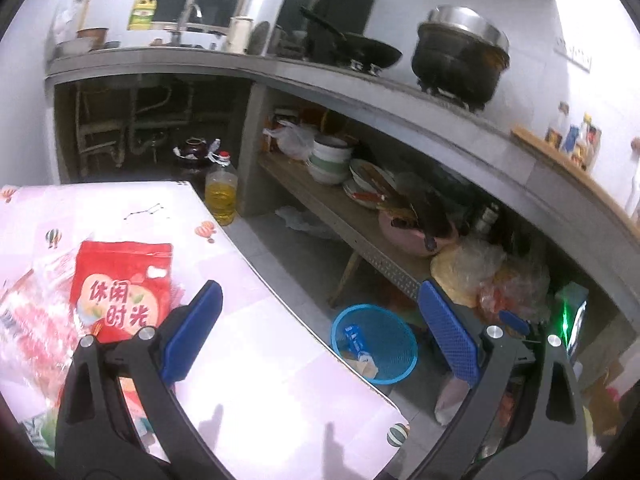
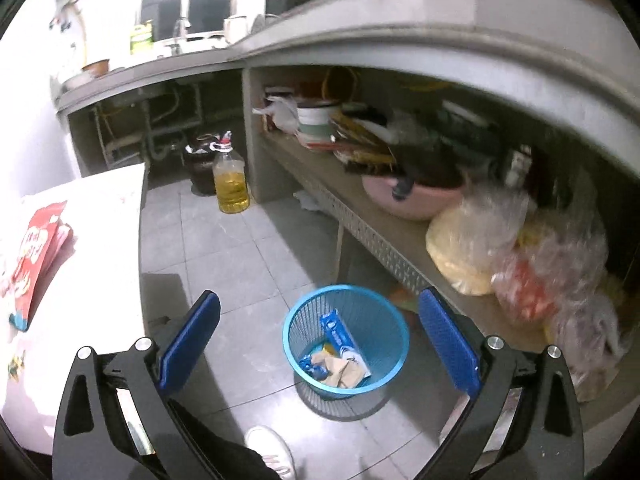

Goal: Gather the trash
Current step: 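Bring both open tools back up over the table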

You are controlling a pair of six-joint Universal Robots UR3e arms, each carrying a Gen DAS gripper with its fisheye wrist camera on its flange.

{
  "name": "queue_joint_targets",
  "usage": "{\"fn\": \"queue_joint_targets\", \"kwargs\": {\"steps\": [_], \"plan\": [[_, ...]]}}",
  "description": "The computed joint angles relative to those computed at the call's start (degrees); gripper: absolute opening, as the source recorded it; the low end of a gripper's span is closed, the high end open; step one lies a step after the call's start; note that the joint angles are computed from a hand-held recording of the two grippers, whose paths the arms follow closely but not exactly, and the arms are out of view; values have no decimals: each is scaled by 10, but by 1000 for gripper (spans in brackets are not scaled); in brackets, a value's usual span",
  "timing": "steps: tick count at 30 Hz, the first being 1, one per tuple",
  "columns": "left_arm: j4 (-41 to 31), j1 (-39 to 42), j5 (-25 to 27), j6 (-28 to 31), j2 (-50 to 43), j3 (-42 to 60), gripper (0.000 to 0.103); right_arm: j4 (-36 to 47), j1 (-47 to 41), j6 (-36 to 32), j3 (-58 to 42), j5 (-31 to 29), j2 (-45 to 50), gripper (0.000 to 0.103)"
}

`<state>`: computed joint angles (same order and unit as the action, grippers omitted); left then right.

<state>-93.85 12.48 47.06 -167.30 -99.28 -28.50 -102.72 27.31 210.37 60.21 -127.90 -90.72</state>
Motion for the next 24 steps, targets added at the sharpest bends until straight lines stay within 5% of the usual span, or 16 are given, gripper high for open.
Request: {"fn": "queue_joint_targets", "kwargs": {"steps": [10, 13, 20, 24], "plan": [[26, 89, -116, 5, 98, -153, 94, 4, 76, 14, -67, -47, 41, 96], [-18, 112, -162, 38, 111, -171, 95, -9, 92, 7, -73, -64, 51, 96], [-63, 146, -180, 82, 129, -178, 94, -49, 96, 8, -74, -43, 55, 96], [-180, 210, -190, 174, 132, -118, 94, -77, 93, 12, -71, -22, 58, 96]]}}
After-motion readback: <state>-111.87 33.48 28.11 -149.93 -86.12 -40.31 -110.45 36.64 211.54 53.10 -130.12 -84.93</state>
